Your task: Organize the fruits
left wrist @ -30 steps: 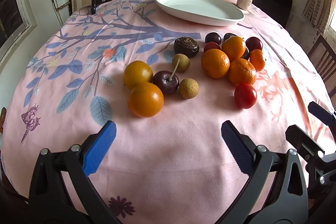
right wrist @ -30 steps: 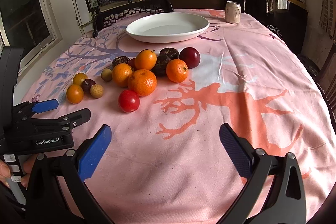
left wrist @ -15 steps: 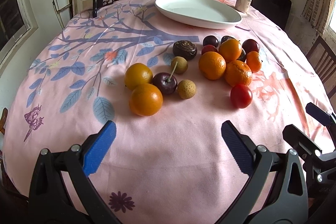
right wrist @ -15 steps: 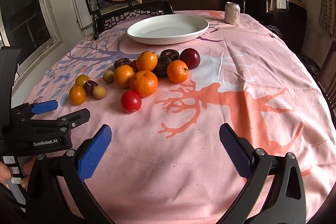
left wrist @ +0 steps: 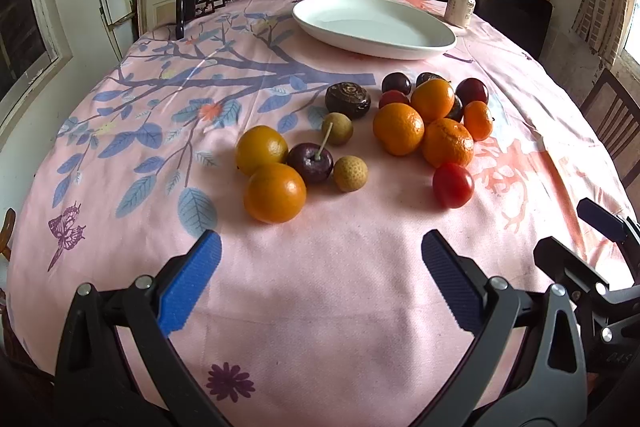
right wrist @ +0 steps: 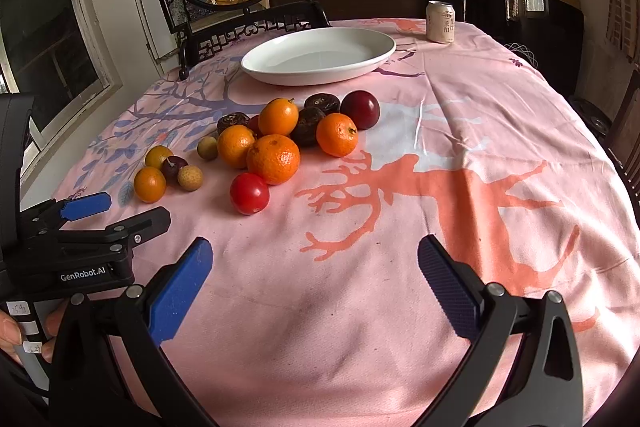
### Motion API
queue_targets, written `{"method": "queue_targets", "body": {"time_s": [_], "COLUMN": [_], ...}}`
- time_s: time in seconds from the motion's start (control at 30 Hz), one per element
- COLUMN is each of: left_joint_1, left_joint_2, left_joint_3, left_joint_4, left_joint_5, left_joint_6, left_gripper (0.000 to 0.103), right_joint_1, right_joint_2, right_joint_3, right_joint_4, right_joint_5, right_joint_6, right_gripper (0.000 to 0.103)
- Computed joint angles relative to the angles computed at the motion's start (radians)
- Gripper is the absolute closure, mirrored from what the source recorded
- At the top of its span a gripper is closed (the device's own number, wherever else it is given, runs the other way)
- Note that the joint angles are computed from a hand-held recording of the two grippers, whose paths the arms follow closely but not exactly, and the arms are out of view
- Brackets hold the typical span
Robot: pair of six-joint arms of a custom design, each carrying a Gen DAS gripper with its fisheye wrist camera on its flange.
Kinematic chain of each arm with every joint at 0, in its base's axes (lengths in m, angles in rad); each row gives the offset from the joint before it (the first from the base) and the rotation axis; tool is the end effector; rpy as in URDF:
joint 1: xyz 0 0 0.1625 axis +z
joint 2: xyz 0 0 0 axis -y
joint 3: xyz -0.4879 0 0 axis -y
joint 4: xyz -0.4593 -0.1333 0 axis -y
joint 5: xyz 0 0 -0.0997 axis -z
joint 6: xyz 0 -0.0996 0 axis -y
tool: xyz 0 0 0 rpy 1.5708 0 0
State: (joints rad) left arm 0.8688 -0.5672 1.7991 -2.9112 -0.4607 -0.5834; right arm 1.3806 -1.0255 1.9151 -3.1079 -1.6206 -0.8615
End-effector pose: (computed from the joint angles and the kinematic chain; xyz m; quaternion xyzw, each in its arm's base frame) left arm -0.2615 -0.6538 -0.0418 0.0218 0.8488 -0.3523 0.3936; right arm -0.0029 -0.6938 0.2036 0.3047 -0.8975 0.2632 0.1800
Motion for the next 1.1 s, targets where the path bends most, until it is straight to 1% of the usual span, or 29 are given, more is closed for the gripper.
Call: {"method": "queue_targets", "body": {"time_s": [0.23,1.1], "left_joint_1": [0.001,0.003], "left_joint_2": [-0.005,-0.009], "left_joint_3": [0.005,0.009], "left_joint_4": [-0.001,-0.002], "left_joint_5": [0.001,-0.005], "left_joint_6": [-0.002,0.003], "left_gripper": [0.002,0.002], "right_joint_1": [-0.003,0.000], "right_joint_2": [-0.001,0.004], "right_joint_3": [0.001,-0.002], "right_joint_4": [0.008,0.014], "right_joint_5": [0.010,-0.002], "right_joint_6": [0.000,0.005], "right_gripper": [0.001,0.001]}}
